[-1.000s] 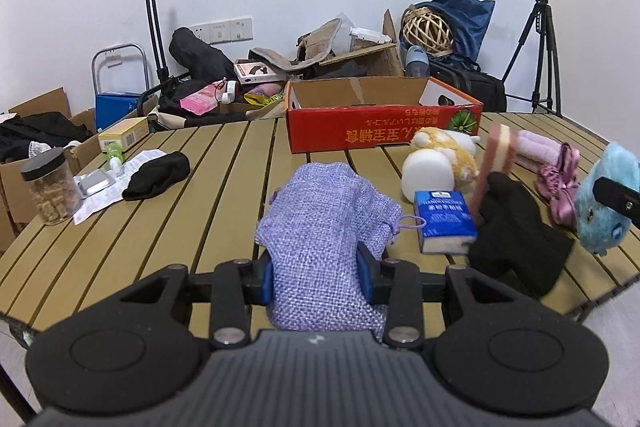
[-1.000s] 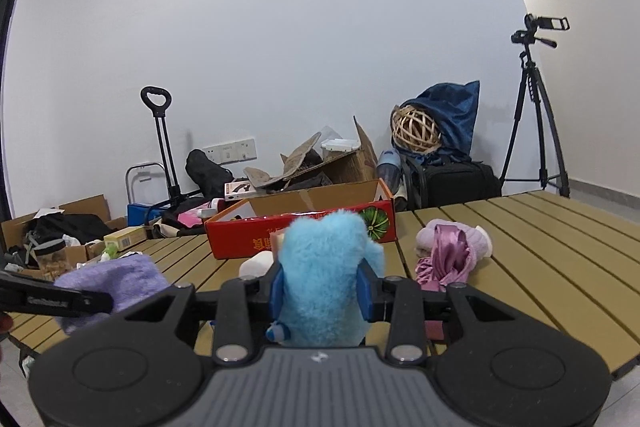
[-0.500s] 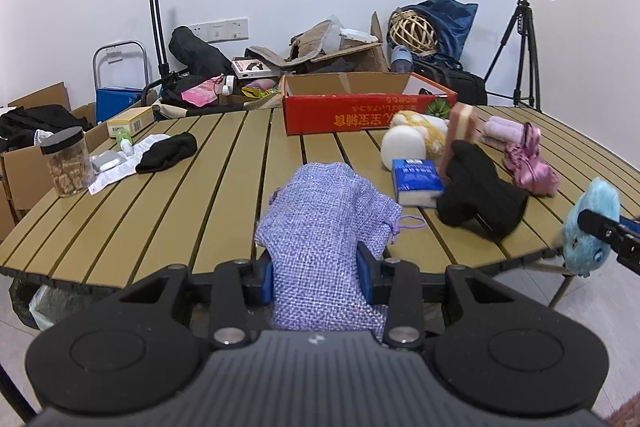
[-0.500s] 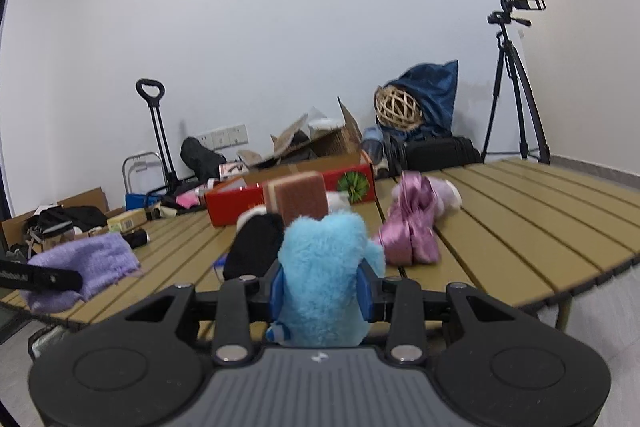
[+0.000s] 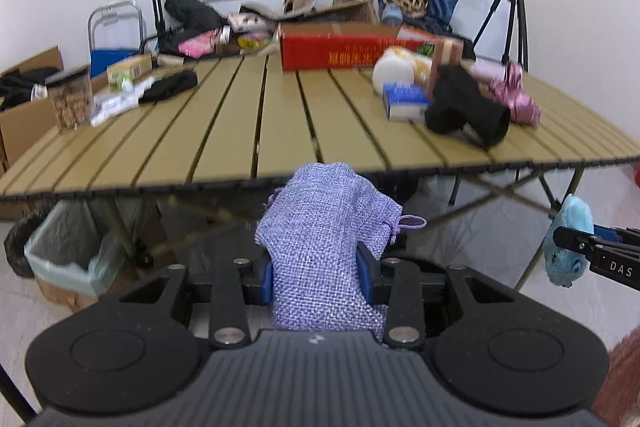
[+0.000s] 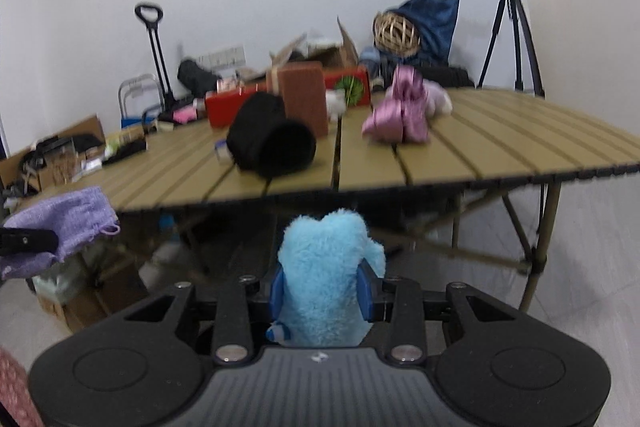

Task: Collect trash
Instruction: 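Lift both held items off the table and carry them down toward the bin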

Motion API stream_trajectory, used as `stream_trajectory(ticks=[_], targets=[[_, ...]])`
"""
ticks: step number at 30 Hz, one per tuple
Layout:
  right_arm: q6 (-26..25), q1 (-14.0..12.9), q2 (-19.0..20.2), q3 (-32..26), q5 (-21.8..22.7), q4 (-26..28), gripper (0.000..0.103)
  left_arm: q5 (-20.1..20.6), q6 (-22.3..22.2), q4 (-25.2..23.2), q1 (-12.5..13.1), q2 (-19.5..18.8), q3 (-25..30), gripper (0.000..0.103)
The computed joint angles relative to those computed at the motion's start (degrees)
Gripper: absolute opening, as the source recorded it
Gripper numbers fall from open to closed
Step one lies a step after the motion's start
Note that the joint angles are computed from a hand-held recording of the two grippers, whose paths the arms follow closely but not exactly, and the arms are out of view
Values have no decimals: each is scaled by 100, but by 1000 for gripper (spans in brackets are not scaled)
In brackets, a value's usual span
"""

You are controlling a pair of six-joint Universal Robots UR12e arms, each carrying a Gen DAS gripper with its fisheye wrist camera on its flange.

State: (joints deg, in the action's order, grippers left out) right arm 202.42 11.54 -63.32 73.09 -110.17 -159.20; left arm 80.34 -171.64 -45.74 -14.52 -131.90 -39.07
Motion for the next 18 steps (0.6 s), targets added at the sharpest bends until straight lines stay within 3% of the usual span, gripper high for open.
stream_trajectory(ticks=[8, 18], targets=[[102, 77, -30, -36, 212, 1025, 35, 202, 61, -390, 28, 106, -315, 38], [91, 142, 83, -250, 443, 2019, 35, 603, 157, -1058, -15, -37, -188, 38]])
